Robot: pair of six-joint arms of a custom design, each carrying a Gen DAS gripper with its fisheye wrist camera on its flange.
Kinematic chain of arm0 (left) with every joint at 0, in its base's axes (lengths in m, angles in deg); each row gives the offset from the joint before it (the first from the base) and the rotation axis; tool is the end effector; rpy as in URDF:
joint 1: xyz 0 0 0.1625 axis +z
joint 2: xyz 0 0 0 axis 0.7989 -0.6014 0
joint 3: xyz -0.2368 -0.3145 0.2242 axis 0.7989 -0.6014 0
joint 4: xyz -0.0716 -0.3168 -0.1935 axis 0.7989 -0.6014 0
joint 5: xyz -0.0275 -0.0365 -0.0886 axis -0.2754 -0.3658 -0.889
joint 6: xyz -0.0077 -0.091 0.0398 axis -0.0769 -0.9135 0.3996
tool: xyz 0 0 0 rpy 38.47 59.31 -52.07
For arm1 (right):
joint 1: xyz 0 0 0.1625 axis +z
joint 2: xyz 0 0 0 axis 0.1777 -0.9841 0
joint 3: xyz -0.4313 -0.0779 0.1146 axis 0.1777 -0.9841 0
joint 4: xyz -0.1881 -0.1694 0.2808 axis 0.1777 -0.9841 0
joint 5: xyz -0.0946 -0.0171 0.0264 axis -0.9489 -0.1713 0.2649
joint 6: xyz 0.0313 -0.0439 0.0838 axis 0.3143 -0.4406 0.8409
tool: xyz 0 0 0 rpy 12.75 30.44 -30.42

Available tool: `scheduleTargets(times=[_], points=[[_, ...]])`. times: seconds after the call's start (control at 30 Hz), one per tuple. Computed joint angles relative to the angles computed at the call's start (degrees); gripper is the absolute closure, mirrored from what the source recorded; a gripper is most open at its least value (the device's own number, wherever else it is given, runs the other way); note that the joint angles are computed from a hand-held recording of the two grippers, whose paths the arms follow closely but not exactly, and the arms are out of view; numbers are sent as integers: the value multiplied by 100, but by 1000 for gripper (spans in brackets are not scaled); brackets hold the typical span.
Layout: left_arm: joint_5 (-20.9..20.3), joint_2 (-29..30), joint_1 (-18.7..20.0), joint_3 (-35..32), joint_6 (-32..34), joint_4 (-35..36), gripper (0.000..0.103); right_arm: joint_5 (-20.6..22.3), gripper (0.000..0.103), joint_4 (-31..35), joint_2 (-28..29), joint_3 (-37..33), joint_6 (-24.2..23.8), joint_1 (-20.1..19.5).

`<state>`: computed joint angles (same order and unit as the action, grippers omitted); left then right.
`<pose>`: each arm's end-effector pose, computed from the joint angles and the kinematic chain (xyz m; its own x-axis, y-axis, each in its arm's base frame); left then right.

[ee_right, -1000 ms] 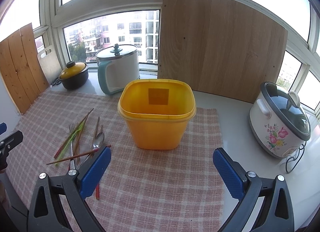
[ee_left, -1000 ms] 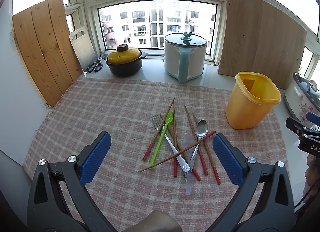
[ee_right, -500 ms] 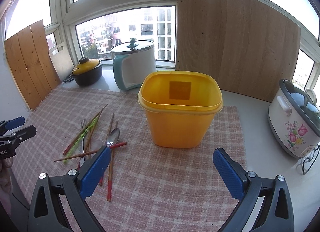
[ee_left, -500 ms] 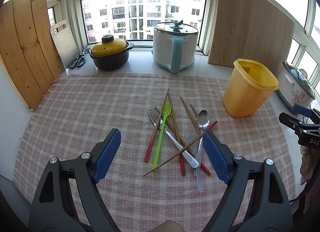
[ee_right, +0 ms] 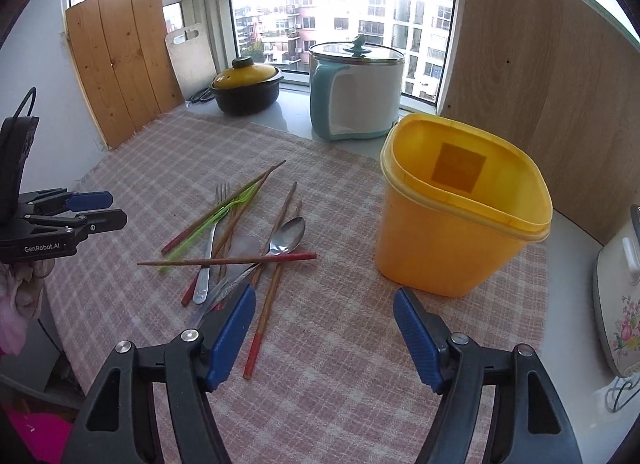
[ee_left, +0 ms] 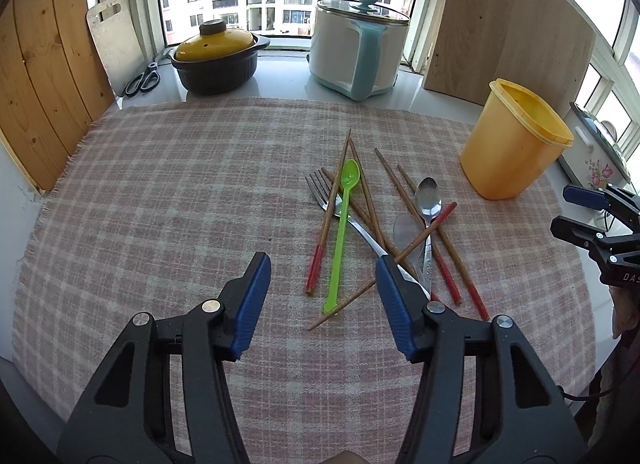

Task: Organize utensils
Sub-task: 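Lower the right tool onto the pile and close on a red-tipped wooden chopstick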

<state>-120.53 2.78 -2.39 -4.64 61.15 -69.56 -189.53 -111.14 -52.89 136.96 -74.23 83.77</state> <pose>-0.3769 -0.7488 0.1136 -0.6523 0.5604 -0.5104 0.6930 0.7137 -0.1021 0.1126 -0.5941 0.4061 -0.7138 0.0317 0.6997 -0.3792 0.8224 -0.4241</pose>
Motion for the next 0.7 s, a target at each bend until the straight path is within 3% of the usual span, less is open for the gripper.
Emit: scheduleTargets(times=[0.1, 0.33, 0.7], points=[[10, 15, 29, -62, 14, 52, 47, 73, 43, 500, 159, -259, -288, -20], [-30, 55, 148, -287, -91, 300, 61, 207, 59, 1601, 525, -878, -848, -57], [94, -50, 222, -199, -338, 255, 61, 123, 69, 3037, 1257, -1890, -1739, -45]])
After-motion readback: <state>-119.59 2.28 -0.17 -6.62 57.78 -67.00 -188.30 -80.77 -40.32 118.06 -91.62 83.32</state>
